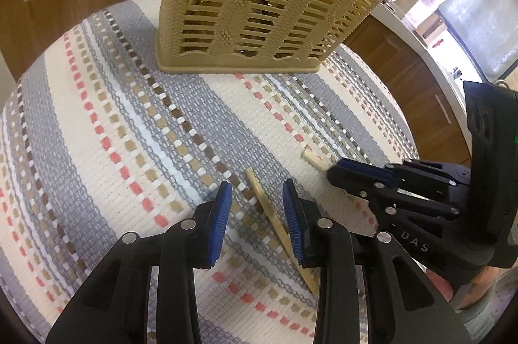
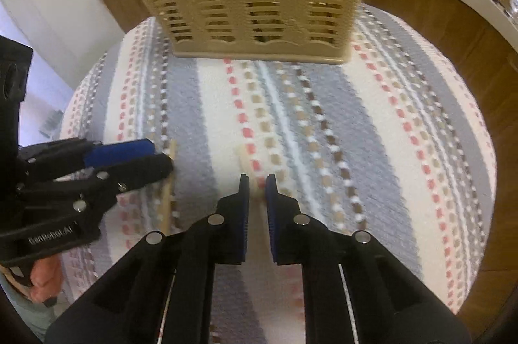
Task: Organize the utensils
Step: 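Lower both open grippers back to the chopsticks on the tablecloth, then grasp a wooden chopstick with the right gripper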
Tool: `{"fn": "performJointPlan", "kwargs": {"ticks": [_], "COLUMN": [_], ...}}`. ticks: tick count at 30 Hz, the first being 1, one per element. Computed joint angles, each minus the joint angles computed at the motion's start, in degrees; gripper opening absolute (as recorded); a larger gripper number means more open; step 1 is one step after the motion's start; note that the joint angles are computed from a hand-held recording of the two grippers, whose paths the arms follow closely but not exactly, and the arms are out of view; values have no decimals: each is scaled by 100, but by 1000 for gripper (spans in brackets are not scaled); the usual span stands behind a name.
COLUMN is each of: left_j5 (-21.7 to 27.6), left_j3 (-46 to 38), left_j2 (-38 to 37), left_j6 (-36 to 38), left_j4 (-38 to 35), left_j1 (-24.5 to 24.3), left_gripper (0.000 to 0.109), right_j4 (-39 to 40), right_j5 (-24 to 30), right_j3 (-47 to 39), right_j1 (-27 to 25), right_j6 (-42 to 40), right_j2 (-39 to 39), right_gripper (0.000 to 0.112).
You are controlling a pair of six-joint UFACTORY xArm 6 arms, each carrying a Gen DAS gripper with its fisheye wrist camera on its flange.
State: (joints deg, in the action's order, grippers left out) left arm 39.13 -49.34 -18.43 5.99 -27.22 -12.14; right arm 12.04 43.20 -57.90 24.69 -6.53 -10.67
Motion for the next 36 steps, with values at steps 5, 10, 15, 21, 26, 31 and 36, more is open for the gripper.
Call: {"fn": "performJointPlan", "kwargs": {"ticks": [5,10,15,21,26,31,36], "left_j5": [46,344,267,-216,24,673,820], "left_j3": [-61,-55,248,474,294,139,358], "left_j2": [23,-110,-377,-442,-304,-361,-657], "left_j6": [-333,-519,-797,-1641,483,1194,1029], "left_j4": [467,638,978,2316,1027,851,668], "left_j1": [-241,-409,-713,-1162,-872,-668,-632], "left_gripper": [31,31,34,8,0,0,0], "right_j4": [296,51,-617,-520,885,952,294], "right_j5": [242,679,929,789,1101,1095,1009], "right_j3": [58,-10,254,629,557,539,551], "right_j1": [-229,-202,-71,-216,-800,-905,-388], "right_j6": [-203,-199,-312,130,554,626,510], "right_j2": [-132,-205,-581,-941,-861,-861,-912], "right_gripper": [8,9,9,8,8,8,17]}}
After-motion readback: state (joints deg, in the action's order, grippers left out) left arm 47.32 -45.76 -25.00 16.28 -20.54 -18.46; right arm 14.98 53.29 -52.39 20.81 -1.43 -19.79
